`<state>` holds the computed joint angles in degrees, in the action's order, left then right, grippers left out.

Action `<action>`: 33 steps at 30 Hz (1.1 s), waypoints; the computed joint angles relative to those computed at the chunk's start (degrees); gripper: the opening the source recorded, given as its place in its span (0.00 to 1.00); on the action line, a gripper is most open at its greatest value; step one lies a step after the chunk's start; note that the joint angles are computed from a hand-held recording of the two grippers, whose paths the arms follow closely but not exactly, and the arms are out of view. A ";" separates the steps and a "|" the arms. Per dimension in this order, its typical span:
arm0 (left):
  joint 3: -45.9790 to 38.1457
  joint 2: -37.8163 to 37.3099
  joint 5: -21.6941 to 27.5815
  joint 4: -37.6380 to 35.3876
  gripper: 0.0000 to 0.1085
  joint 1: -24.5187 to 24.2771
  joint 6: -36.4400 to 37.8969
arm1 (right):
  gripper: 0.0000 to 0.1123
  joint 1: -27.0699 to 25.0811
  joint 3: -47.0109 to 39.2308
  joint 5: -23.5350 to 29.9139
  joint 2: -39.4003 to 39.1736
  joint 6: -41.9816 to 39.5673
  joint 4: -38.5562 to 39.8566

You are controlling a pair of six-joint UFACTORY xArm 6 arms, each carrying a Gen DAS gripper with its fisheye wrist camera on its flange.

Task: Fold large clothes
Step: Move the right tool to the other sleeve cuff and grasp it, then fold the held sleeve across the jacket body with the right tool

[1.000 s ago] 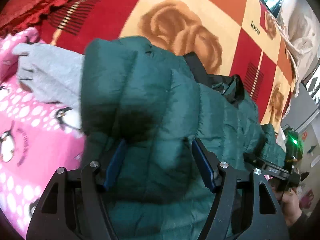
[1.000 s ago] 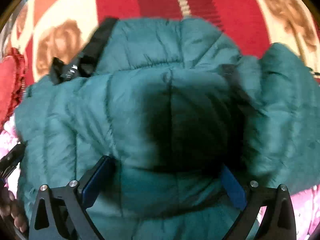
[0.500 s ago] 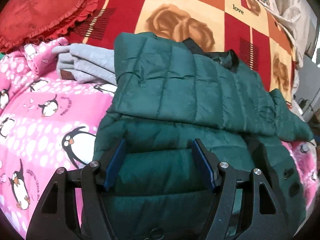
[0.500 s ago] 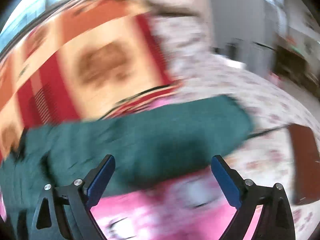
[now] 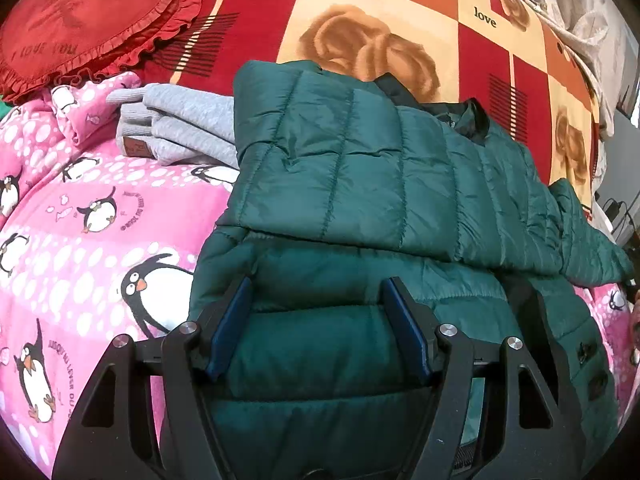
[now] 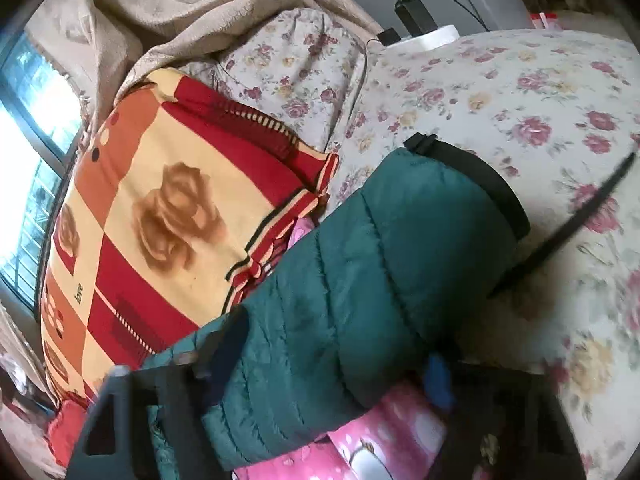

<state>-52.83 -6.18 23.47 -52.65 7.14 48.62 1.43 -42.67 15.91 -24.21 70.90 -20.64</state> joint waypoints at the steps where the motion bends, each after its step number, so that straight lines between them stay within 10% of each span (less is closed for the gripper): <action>1: 0.06 -0.04 -0.04 -0.12 0.63 -0.02 0.06 | 0.43 -0.14 -0.42 1.99 0.04 -0.11 -0.73; 5: -0.08 0.02 0.20 0.07 0.63 0.09 -0.18 | 0.25 0.25 1.14 5.82 -3.82 2.20 -7.24; 16: 0.32 0.40 -1.90 6.74 0.64 -0.95 -5.52 | 0.17 21.00 -13.70 12.82 6.98 7.62 -20.92; 33: 1.57 0.50 -6.19 12.24 0.64 -2.13 -9.45 | 0.17 36.28 -33.19 21.34 33.43 -0.24 -15.75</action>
<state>-51.26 -5.68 17.28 -40.42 5.01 39.17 37.71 -75.86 37.25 9.21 70.67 -36.38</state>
